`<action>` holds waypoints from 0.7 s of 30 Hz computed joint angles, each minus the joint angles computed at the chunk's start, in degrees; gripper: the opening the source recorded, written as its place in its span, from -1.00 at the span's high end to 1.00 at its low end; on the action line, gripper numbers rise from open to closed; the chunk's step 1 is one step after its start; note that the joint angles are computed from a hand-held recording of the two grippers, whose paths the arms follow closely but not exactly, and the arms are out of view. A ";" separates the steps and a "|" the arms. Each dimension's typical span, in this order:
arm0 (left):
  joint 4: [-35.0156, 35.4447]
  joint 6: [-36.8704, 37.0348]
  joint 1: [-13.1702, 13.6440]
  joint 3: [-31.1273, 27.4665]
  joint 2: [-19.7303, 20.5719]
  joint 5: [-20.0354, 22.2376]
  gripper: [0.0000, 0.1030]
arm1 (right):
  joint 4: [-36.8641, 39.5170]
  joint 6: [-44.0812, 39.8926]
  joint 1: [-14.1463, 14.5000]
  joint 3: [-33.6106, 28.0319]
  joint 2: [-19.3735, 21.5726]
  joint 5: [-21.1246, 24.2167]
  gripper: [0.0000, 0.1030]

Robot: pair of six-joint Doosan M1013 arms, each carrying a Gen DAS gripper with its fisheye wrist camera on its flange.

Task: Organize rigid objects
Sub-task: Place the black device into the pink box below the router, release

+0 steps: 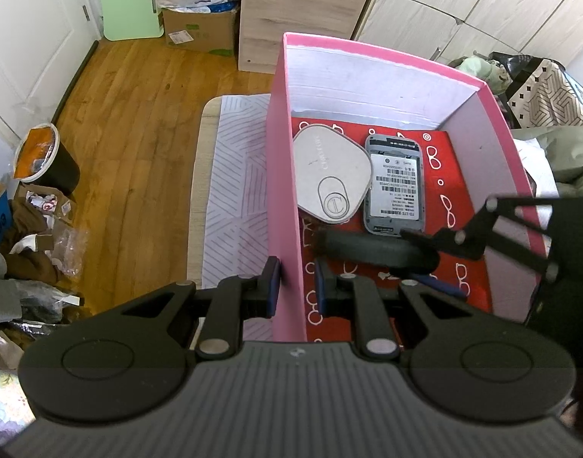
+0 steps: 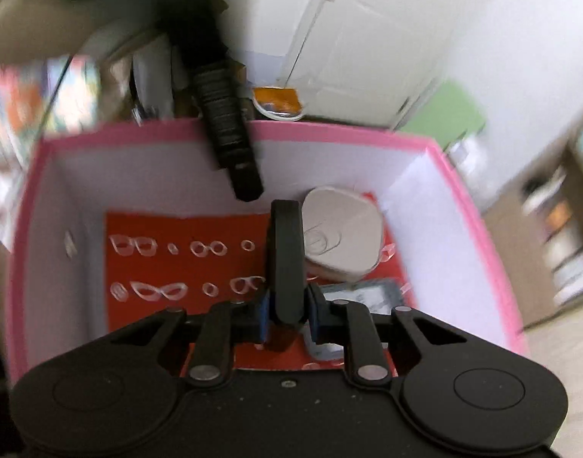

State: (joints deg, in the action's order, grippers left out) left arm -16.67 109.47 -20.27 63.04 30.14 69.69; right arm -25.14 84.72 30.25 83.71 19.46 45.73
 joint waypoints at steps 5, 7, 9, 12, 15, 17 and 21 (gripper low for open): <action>0.11 -0.25 -0.06 0.21 -0.12 -0.20 0.69 | -0.30 -3.55 0.99 0.45 0.24 0.00 0.54; 0.13 -0.25 -0.05 0.19 -0.11 -0.14 0.69 | 9.84 -4.67 -0.93 -1.11 0.23 1.73 0.08; 0.14 -0.19 -0.03 0.19 -0.13 -0.10 0.69 | 20.24 -5.14 -3.41 -1.82 -0.18 2.68 -0.05; 0.27 -0.15 -0.08 0.20 -0.14 -0.15 0.69 | 28.48 -3.09 -6.02 -0.64 -1.90 0.71 -0.05; 0.32 -0.22 -0.10 0.12 -0.09 -0.09 0.69 | 34.41 0.08 -7.96 2.37 -4.76 -3.85 -0.05; 0.29 -0.19 -0.09 0.11 -0.08 -0.08 0.69 | 36.82 3.32 -9.18 5.06 -7.12 -7.48 -0.05; 0.07 -0.27 -0.01 0.06 -0.04 -0.11 0.69 | 29.82 17.11 -9.63 10.57 -11.69 -13.73 -0.06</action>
